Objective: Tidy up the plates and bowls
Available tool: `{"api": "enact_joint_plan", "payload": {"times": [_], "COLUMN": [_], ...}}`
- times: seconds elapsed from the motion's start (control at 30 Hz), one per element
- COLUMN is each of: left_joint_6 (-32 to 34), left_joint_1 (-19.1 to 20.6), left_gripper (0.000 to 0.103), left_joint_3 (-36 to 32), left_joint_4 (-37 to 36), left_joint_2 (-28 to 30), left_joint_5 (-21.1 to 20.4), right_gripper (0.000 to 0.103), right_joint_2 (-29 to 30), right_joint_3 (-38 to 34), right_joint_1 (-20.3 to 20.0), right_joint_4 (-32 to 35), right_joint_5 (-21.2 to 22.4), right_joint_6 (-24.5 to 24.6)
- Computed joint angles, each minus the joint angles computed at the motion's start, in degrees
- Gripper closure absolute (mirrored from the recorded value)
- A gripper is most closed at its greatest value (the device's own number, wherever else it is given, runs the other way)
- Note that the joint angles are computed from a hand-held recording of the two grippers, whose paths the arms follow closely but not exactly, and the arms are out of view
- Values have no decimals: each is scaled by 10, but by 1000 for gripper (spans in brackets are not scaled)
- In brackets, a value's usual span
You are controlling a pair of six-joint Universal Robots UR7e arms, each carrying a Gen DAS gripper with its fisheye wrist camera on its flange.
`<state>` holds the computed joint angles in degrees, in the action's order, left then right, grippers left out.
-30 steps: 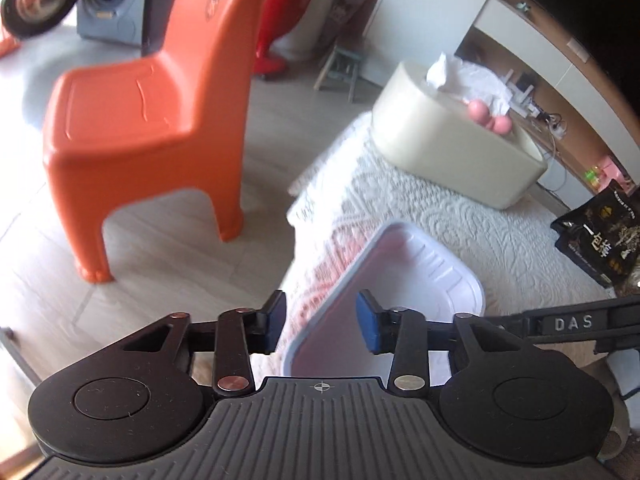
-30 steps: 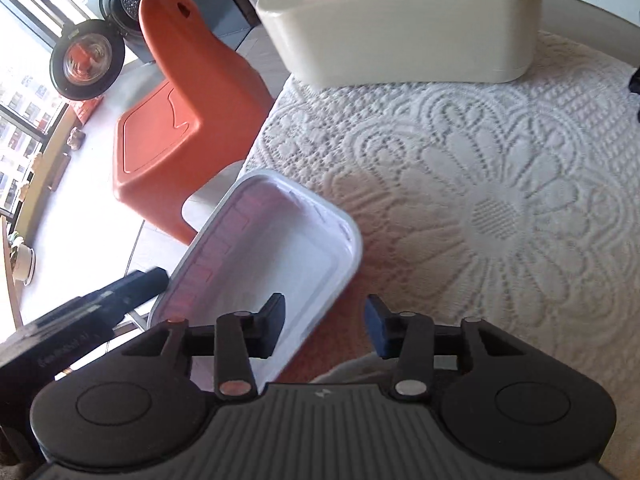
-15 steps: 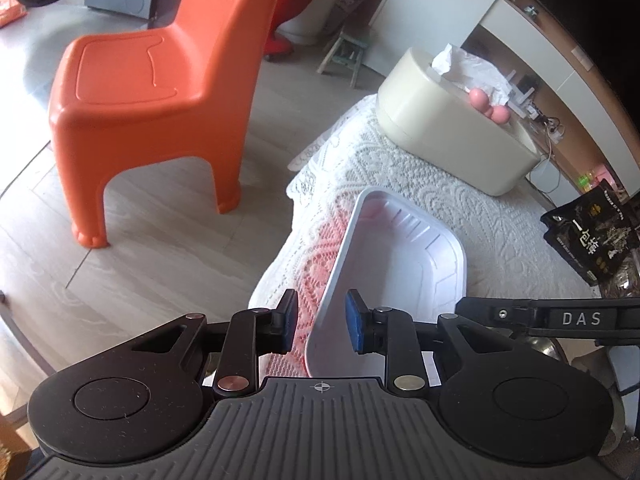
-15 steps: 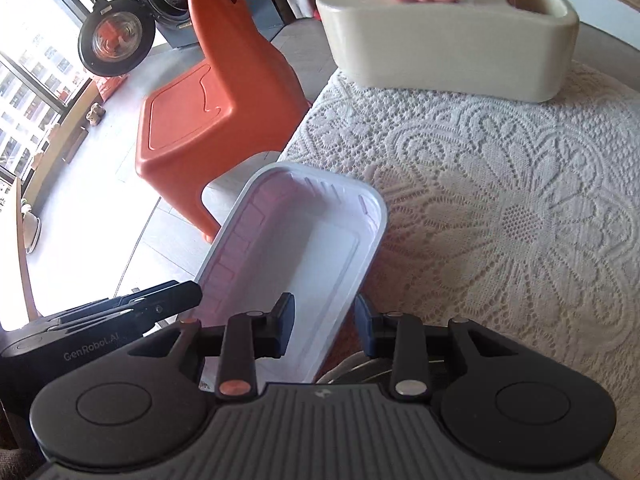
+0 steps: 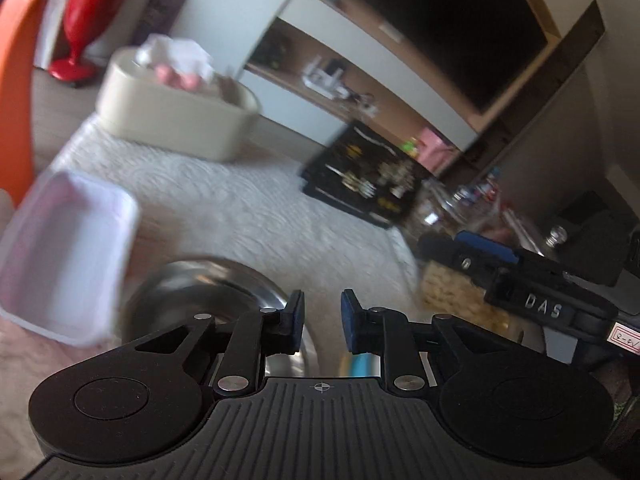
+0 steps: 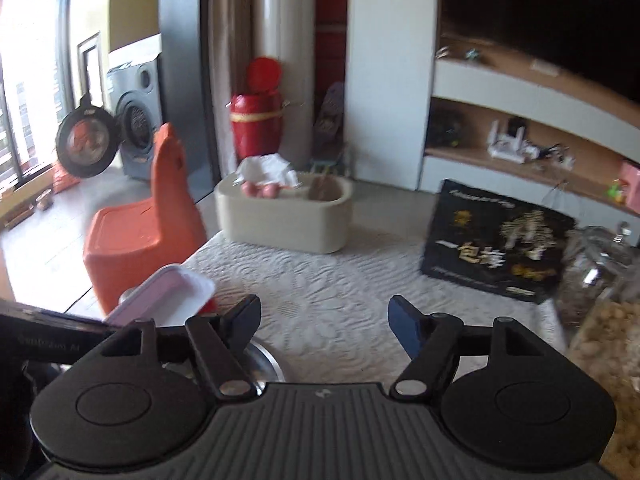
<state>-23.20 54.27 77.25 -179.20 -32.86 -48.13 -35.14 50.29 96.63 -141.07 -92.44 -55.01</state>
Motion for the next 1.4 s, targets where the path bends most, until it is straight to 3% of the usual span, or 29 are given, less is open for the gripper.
{"api": "enact_joint_plan", "payload": {"times": [0.07,0.17,0.3,0.47,0.63,0.7,0.87,1.17,1.27,1.4], "left_joint_6": [-16,-50,-47,-34,-62,-72,-108,-118,-123,-131], "left_joint_1": [0,-1,-6,-10,-6,-4,2,7,8,11], "left_gripper": [80,81,80,80,77,76,57,58,53,54], "left_joint_3": [-25,-51,-63,-81,-115,-125,-156,-165,-167,-185], "left_joint_4": [50,135,161,156,235,258,318,315,311,328], "left_joint_2": [16,26,32,41,54,60,79,96,98,109], "left_joint_5": [-15,-27,-30,-25,-14,-14,-2,-25,-28,-35], "right_gripper": [28,28,28,31,34,34,34,36,40,40], "right_joint_2": [-10,-8,-4,4,14,16,14,30,51,80], "right_joint_3": [0,-45,-50,-66,-74,-81,-79,-123,-165,-229], "right_joint_1": [-11,-26,-46,-61,-66,-68,-70,-88,-96,-103], "right_joint_4": [-9,83,78,130,163,189,210,285,339,407], "right_joint_5": [-18,-62,-100,-99,-118,-117,-114,-87,-72,-51], "right_joint_6": [-4,-21,-7,33,50,65,76,116,148,187]}}
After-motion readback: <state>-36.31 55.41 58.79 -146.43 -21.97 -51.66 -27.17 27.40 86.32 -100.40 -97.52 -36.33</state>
